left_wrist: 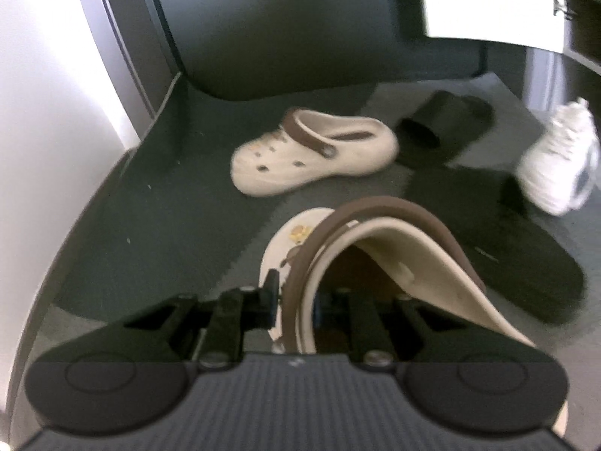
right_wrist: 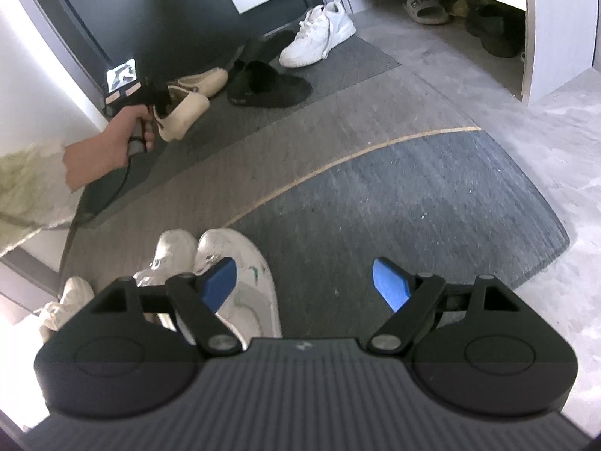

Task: Organize scattered shoes
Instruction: 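Grasp a beige clog with brown strap with the left gripper, then carry the beige clog with the left gripper beside the sneakers and open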

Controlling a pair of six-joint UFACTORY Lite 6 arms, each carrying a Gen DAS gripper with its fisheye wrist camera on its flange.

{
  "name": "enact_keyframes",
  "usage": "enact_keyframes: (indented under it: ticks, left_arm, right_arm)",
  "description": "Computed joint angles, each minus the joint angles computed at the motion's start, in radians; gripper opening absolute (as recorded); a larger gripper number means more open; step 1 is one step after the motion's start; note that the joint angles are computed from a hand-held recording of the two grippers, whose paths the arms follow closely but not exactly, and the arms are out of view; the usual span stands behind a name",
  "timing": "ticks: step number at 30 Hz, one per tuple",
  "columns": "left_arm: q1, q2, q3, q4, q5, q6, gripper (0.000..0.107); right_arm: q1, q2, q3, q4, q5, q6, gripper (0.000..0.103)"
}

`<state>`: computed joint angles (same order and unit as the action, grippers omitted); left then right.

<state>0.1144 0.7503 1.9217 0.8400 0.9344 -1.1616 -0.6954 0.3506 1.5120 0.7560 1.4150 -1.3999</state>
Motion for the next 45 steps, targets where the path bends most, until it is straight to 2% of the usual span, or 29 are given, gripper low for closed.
enact_keyframes:
  ticks: [7,12,18,22,30,33,35,37,41,45]
  left_arm:
    - [-0.245,-0.045,-0.004,-0.047,0.13,-0.098,0.019]
    - [-0.384,-0.015,0.028,-0.11,0.222,-0.184,0.019]
    - [-0.543,0.115,0.147,-0.201,0.306,-0.238,0.019]
    - [-0.643,0.211,0.25,-0.216,0.368,-0.255,0.023]
    - [-0.758,0.348,0.366,-0.151,0.46,-0.266,0.026]
    - [-0.779,0.41,0.453,-0.133,0.499,-0.235,0.031]
    - [-0.785,0.412,0.443,-0.127,0.478,-0.204,0.048]
    - [-0.782,0.391,0.407,-0.129,0.448,-0.206,0.049]
    - [-0.78,0.348,0.367,-0.144,0.403,-0.205,0.058]
    - [-0.783,0.181,0.182,-0.152,0.297,-0.246,0.072]
  right_arm:
    - [-0.016,0.154,0.118,0.048,0.002,-0.062,0.082]
    - [-0.044,0.215,0.177,0.069,0.01,-0.116,0.082]
    - [-0.097,0.285,0.271,0.076,0.039,-0.13,0.082]
    - [-0.144,0.332,0.326,0.07,0.053,-0.14,0.082]
    - [-0.186,0.373,0.345,0.059,0.041,-0.186,0.082]
    - [-0.178,0.388,0.352,0.054,0.035,-0.187,0.082]
    - [-0.169,0.392,0.347,0.052,0.022,-0.197,0.082]
    - [-0.156,0.401,0.346,0.051,0.006,-0.192,0.082]
    - [-0.15,0.397,0.326,0.059,-0.014,-0.202,0.082]
    - [-0.133,0.398,0.317,0.082,-0.027,-0.208,0.082]
